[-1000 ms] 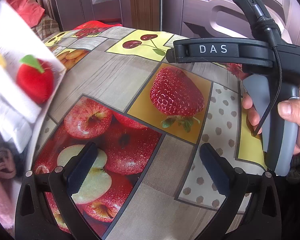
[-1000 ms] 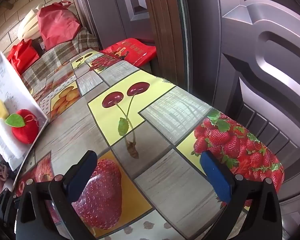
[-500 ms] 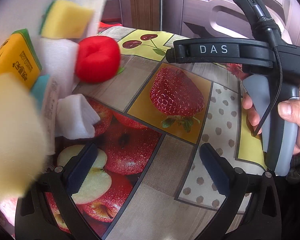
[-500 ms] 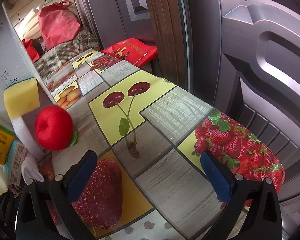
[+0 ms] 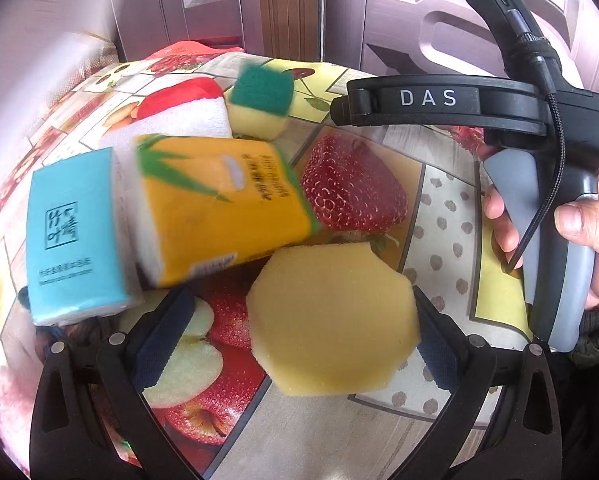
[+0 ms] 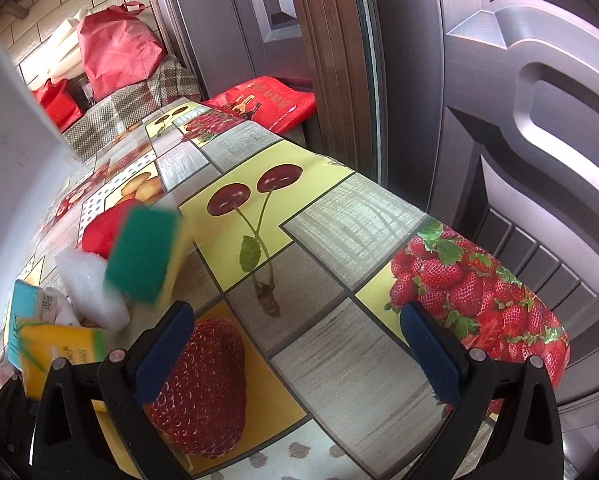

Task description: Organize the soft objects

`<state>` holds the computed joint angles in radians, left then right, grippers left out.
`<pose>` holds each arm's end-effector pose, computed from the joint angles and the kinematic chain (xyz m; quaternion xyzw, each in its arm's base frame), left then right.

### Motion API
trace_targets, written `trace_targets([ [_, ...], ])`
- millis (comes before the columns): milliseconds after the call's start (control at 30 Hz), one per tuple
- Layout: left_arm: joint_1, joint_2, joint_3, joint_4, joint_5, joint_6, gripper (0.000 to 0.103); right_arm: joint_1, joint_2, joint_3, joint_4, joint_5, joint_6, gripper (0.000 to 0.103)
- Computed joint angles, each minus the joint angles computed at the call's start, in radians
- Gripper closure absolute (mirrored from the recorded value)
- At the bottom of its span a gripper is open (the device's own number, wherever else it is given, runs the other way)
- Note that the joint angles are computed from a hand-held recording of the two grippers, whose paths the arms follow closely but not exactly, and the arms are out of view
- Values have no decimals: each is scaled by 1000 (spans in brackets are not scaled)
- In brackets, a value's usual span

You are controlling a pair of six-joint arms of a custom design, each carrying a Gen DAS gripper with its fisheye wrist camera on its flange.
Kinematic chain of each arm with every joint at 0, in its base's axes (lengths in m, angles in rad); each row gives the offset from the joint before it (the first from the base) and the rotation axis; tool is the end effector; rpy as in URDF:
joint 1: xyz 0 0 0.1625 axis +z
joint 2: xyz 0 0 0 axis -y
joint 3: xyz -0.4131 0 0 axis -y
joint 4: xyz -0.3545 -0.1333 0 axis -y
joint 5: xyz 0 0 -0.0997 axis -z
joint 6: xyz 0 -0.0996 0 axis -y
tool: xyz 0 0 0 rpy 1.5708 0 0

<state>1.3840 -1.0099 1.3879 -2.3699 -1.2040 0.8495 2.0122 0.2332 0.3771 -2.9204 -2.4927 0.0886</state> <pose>0.0401 -0.6978 0.3374 0.4431 0.8542 -0.1363 0.2355 0.3934 -0.7063 -0.1134 -0.0117 -0.8504 0.4209 0.3155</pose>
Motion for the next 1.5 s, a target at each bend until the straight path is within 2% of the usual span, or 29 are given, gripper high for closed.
trace_targets([
  [1500,-1,1,-1,0,0,-1,1,4,14,-30,20,-2,1,0],
])
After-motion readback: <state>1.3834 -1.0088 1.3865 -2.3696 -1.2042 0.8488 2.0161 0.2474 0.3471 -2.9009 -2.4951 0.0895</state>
